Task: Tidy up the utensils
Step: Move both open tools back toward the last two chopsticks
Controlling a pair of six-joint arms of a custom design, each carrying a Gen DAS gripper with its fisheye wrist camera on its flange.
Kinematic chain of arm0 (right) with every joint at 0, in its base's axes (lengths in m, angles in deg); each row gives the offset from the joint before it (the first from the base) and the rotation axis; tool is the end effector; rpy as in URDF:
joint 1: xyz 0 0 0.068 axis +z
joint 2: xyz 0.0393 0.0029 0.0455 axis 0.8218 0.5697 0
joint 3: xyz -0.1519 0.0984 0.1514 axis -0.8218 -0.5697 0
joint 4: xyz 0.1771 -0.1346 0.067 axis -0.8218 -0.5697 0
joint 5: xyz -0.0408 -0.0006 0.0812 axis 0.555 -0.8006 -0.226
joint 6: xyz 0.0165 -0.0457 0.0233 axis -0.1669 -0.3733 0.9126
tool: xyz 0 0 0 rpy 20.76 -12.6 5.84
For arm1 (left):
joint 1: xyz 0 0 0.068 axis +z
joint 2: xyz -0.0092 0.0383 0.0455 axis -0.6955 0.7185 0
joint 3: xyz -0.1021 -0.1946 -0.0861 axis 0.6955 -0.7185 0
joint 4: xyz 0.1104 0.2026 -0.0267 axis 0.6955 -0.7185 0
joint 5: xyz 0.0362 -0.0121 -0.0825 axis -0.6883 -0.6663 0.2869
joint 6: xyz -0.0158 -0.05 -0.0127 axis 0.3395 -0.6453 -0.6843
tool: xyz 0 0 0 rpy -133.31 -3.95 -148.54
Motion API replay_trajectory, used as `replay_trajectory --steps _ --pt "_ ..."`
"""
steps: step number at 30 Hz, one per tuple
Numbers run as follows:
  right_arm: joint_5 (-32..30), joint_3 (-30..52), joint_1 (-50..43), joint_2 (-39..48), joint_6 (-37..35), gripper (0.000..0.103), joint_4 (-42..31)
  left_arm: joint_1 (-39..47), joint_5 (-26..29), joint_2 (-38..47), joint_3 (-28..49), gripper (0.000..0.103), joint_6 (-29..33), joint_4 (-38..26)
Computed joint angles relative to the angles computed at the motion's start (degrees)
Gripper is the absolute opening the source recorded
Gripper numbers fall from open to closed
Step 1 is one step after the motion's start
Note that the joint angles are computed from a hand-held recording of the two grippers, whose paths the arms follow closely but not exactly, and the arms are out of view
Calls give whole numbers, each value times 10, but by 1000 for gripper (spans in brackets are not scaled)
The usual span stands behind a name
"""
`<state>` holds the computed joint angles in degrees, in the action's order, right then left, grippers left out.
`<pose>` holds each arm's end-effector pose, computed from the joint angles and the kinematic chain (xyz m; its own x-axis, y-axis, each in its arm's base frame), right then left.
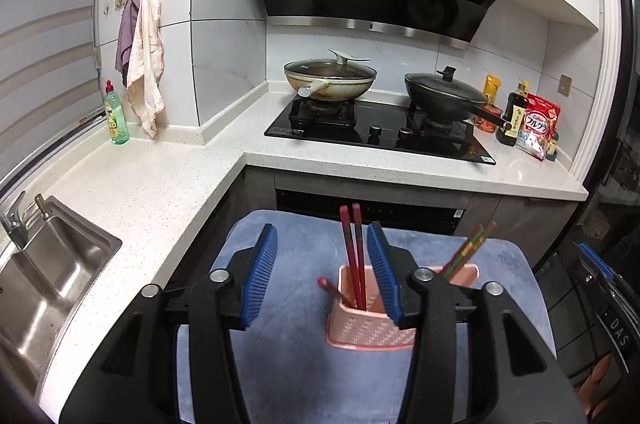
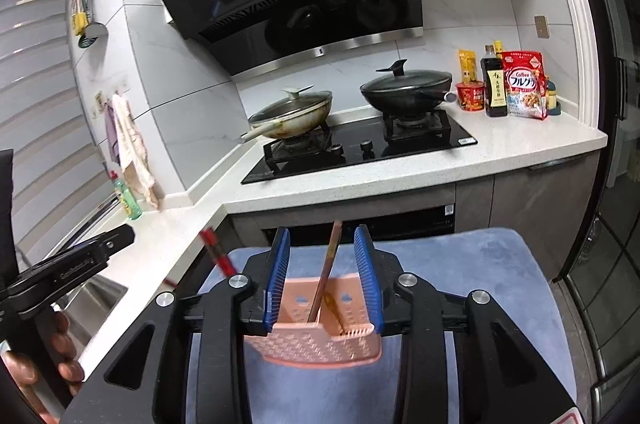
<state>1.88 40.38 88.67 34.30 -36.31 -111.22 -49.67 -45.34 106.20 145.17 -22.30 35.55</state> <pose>0.2281 0.1344 0.3715 -0.4563 0.2444 -0.8556 -0.0053 0.9608 0.2772 0.2751 -0.0264 0.3974 -0.5346 -0.0273 -0.8446 0.0417 0.9974 -0.0586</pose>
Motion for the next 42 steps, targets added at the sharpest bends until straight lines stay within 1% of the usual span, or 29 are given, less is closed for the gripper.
replay_trajectory --steps 2,3,7,10,15,19,24,27,32,39,42 --pt "8 -21 16 -21 10 40 -7 -1 -2 -23 -24 52 -1 2" --pt "21 -35 31 -34 17 41 -13 -2 -6 -39 -41 52 -2 2" --pt "75 -84 91 -73 37 41 -38 -14 -31 -94 -99 52 -1 7" --pt "108 -112 135 -95 56 41 -60 -15 -29 -126 -133 52 -1 3" --pt "172 -144 220 -116 105 41 -109 -21 -38 -183 -194 52 2 -3" --pt "202 -166 280 -121 161 41 -146 -24 -49 -232 -255 52 5 -6" --pt "209 -199 329 -128 227 41 -171 -21 -45 -285 -314 52 6 -24" --pt "228 -217 376 -121 278 41 -202 -20 -49 -318 -348 52 11 -32" --pt "228 -248 442 -102 364 41 -231 15 -22 -379 -415 52 20 -53" --pt "206 -297 526 -67 469 41 -223 33 -23 -457 -503 52 33 -76" --pt "196 -310 555 -42 497 41 -214 40 -20 -495 -535 52 41 -94"
